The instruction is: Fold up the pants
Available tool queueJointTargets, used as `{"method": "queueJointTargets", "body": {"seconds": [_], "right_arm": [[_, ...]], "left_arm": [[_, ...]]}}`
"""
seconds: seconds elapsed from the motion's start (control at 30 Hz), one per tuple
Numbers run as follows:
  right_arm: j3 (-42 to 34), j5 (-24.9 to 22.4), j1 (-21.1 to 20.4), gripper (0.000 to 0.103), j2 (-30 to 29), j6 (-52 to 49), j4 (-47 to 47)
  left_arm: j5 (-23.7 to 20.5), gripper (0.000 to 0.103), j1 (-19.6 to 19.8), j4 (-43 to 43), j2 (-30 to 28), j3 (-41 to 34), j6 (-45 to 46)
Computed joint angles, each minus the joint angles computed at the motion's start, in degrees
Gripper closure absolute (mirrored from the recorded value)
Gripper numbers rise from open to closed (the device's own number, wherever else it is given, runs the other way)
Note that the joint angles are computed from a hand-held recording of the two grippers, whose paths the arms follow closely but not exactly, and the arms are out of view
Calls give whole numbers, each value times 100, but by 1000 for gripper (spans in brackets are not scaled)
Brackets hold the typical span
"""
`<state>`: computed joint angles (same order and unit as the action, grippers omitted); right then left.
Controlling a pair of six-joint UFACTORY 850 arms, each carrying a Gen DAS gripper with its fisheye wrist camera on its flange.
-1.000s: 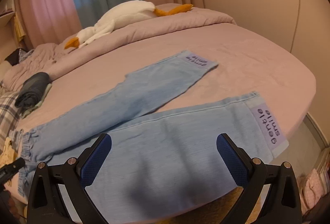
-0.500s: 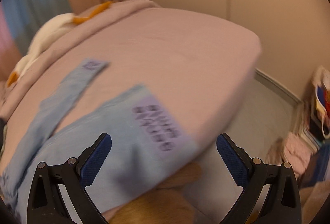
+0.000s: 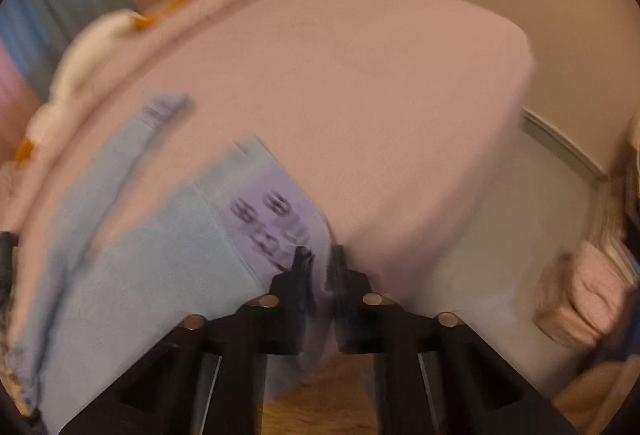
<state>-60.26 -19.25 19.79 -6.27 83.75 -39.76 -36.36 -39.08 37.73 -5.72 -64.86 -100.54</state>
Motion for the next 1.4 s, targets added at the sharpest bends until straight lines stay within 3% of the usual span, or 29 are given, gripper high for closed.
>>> {"method": "queueJointTargets", "body": {"seconds": [0.03,0.13,0.23,0.37,0.43,0.5,0.57,0.63,0.67,0.7,0.77,0.8,0.93,1.0,1.13,1.23,1.4], "right_arm": [[-42,50,-21,92,74,143,-305],[-335,-646,165,92,121,711,-1416],[-516,-581,116,93,51,448,-1390],[-902,-1306,91,94,-590,-542,-451],[-800,-1169,19,94,-775,-702,-88],[-668,-1044,32,94,-669,-397,-314],[-870,-1484,67,93,-714,-742,-18],[-1075,-1872,157,86,-724,-863,42],[-1153,-1934,189,72,-750,-858,-20],[-1138,-1944,248,51,-690,-735,-187],[-1144,-1849,395,27,-580,-309,-615],[-1154,-1792,462,24,-539,-140,-753],[-1544,-1471,660,23,-720,-5,-705],[-1863,-1255,759,23,-930,-189,-542],[-2589,-829,888,23,-1402,-1309,301],[-3264,-682,885,23,-1874,-2457,1542],[-4938,-1215,913,21,-3028,-4158,3483]], "left_arm": [[-73,80,-45,72,13,-36,-45],[-230,80,-159,222,24,-106,-148],[16,80,-37,-48,76,74,-94],[26,76,80,-504,-71,103,317],[70,71,118,-576,-31,117,367],[-70,65,117,-708,-42,48,413],[-509,58,34,-708,-93,-129,433],[-936,44,-114,-419,-79,-231,174],[-1159,38,-219,-134,-35,-260,-80],[-1270,26,-272,54,24,-244,-261],[-1476,24,-404,429,167,-249,-679],[-1485,24,-437,552,216,-249,-778],[-1195,22,-579,1162,252,-354,-1092],[-771,22,-573,1217,111,-507,-949],[-448,22,-525,987,-288,-886,-392],[-127,22,-454,584,-518,-1006,5],[285,23,-316,-160,-692,-964,548]]}}
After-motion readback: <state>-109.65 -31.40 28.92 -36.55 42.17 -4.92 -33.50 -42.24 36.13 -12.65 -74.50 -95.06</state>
